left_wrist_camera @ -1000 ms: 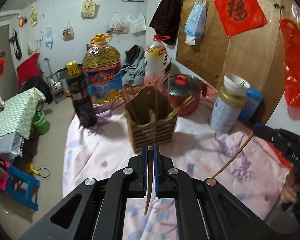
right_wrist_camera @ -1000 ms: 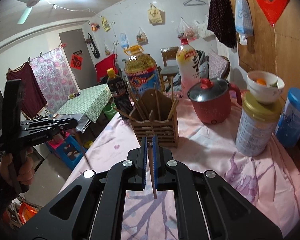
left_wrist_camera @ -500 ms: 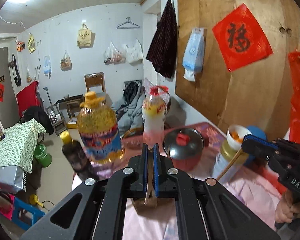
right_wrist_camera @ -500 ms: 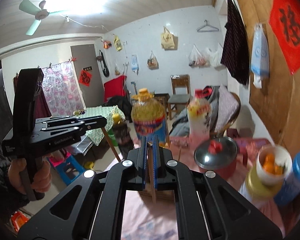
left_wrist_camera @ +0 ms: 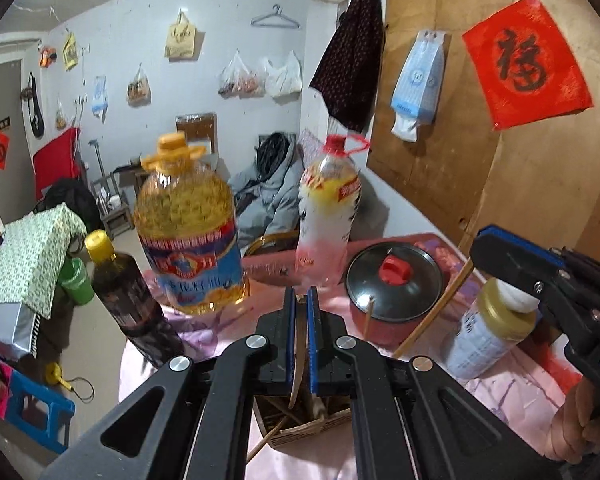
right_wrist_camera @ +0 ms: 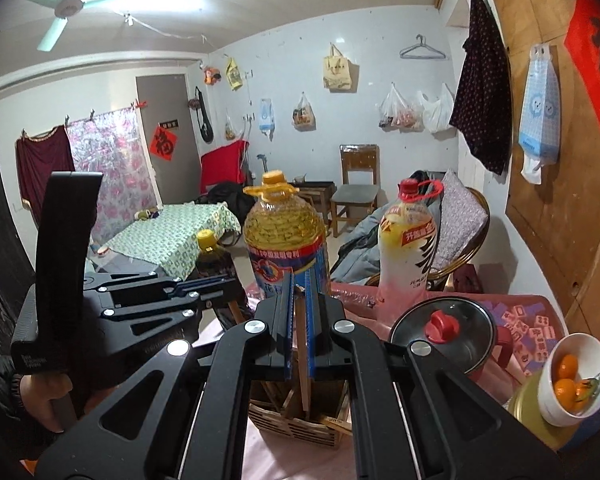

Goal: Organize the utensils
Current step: 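Lower both chopsticks into the holder and open both tools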

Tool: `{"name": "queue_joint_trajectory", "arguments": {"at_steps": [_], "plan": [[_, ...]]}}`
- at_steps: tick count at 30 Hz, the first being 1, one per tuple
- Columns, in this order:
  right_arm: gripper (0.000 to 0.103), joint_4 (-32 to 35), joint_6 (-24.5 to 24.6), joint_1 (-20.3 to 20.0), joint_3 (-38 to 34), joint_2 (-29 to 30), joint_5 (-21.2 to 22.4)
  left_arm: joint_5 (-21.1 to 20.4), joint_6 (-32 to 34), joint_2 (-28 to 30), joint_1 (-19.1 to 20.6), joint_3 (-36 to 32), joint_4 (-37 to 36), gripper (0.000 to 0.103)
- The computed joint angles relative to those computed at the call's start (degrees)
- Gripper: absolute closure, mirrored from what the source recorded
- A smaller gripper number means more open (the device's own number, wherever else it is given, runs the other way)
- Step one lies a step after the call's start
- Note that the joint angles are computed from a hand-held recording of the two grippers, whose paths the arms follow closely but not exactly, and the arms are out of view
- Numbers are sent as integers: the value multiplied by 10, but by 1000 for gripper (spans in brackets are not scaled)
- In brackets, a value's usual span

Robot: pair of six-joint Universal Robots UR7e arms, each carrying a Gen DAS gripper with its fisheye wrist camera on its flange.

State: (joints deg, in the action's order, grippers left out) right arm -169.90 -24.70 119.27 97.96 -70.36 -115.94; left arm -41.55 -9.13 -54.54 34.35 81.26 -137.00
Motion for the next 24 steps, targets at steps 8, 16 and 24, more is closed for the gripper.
{"name": "queue_joint_trajectory", "arguments": {"at_steps": [8, 16, 24], "plan": [[87, 61, 34, -32, 10, 17, -28, 2, -26, -10, 16, 45, -7, 63], [71, 15, 59, -27, 70, -19, -43, 43, -96, -47, -5, 119, 17, 33], [48, 9, 138, -8, 142, -71, -86, 119, -226, -105, -64, 186, 123, 6]]}}
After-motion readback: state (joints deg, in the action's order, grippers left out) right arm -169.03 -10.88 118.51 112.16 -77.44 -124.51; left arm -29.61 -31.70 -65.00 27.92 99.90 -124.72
